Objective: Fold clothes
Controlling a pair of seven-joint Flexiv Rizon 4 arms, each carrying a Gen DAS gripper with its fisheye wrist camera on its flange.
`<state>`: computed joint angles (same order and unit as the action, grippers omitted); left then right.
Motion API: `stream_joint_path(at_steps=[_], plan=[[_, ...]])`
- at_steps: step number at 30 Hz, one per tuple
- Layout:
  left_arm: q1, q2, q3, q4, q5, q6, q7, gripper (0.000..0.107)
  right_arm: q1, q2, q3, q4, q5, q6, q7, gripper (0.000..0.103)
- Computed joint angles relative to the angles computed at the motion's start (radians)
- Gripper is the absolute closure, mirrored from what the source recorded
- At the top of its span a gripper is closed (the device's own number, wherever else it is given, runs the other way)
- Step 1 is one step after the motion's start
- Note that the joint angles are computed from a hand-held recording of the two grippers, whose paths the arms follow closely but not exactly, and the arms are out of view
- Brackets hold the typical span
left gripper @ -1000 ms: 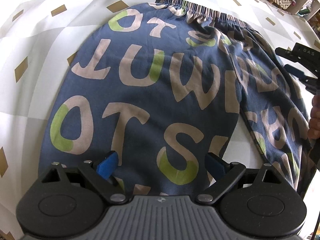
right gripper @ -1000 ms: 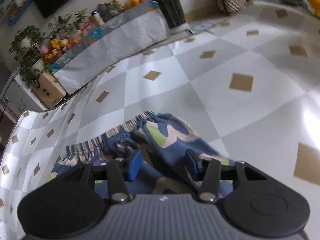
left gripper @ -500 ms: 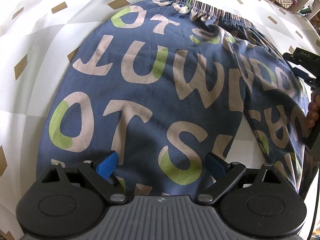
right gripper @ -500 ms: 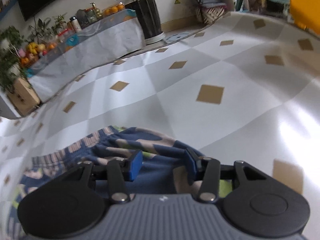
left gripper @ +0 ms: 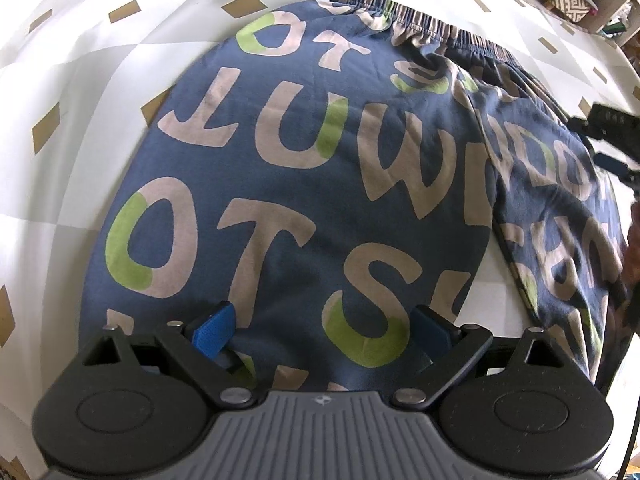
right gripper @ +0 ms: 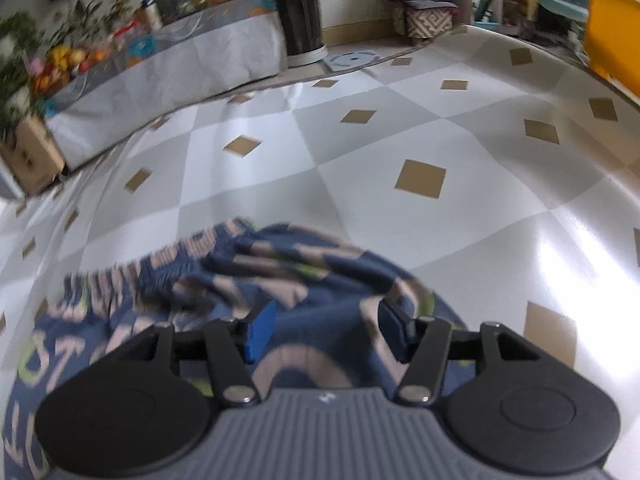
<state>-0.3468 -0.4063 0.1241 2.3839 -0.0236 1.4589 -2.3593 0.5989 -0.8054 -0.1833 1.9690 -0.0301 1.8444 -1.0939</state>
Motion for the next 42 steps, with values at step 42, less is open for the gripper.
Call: stream_joint_path(at_steps=[42], plan=[[-0.157, 0.104, 0.078, -0.064, 0.559, -0.153, -0.456, 0.013, 0.065, 0.43, 0.138, 0.57, 0.083, 0.05, -0.061, 0.042]])
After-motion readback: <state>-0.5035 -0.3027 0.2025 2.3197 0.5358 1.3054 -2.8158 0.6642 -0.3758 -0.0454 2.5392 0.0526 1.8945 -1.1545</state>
